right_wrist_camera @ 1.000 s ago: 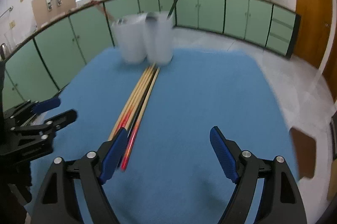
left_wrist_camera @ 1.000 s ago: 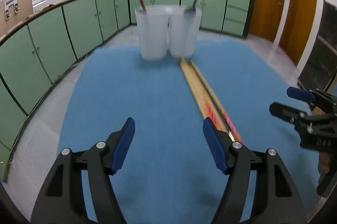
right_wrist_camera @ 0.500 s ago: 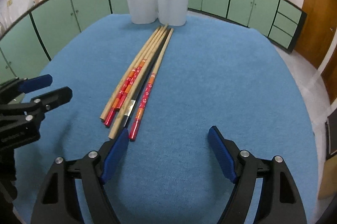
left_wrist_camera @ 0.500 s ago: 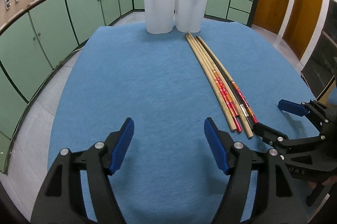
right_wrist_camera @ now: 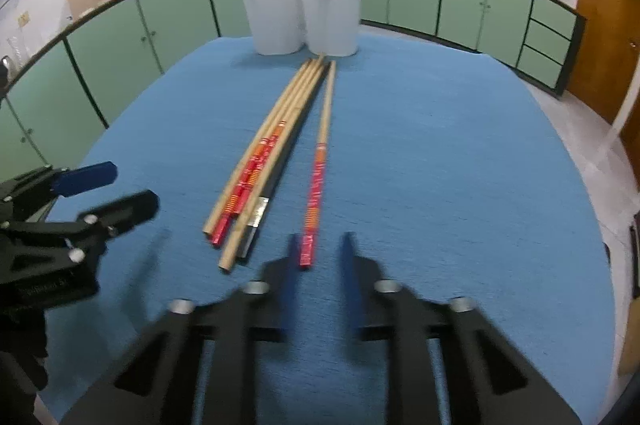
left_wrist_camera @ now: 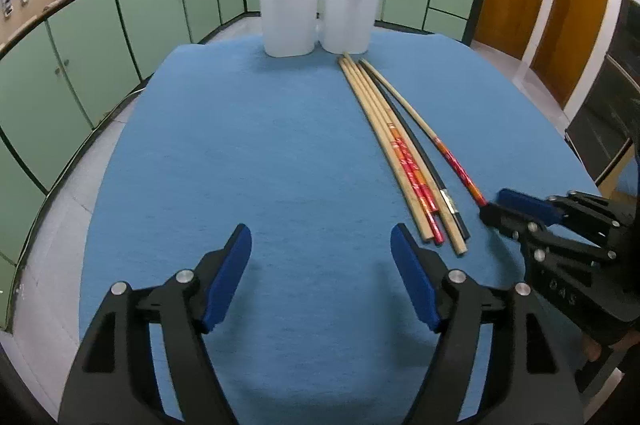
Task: Organize utensils
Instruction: 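Grasp a red-patterned chopstick with the right gripper while the left grasps a plain wooden chopstick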
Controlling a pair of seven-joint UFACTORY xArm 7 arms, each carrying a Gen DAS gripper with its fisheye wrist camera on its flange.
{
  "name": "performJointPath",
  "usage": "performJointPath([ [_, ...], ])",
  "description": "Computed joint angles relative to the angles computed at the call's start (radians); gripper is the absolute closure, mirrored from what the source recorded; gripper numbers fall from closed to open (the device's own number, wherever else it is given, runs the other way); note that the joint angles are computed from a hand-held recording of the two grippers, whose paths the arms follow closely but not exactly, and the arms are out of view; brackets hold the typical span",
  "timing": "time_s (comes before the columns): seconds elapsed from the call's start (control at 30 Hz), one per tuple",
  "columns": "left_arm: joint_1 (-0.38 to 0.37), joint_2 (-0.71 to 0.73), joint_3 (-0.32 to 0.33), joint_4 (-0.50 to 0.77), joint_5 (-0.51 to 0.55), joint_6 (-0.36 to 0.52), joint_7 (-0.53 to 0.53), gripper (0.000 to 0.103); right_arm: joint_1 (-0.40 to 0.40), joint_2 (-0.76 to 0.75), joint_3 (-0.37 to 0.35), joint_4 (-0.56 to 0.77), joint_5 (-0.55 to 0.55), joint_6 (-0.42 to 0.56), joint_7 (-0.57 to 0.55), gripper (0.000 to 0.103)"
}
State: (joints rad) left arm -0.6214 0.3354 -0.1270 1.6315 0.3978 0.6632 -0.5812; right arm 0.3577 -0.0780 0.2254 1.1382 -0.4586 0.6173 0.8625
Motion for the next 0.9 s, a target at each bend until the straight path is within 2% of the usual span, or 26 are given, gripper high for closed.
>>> performJointPath([
  [0.03,-0.001,0.006,-0.004,0.008,-0.004,0.003,0.007,0.032,0.001,0.002,-0.003,-0.001,0.014,-0.013,-0.014,0.096],
  [0.23,-0.017,0.046,-0.013,0.055,-0.036,0.013,0.040,0.032,-0.012,-0.016,-0.005,-0.021,0.007,-0.013,-0.008,0.097],
  [0.53,-0.068,0.128,0.022,0.161,-0.019,0.080,0.022,0.032,-0.034,-0.049,-0.003,-0.064,0.038,-0.040,-0.034,0.097],
  [0.9,-0.066,0.099,0.037,0.118,0.015,0.086,-0.024,0.033,-0.044,-0.053,0.001,-0.076,0.057,-0.063,-0.041,0.097],
])
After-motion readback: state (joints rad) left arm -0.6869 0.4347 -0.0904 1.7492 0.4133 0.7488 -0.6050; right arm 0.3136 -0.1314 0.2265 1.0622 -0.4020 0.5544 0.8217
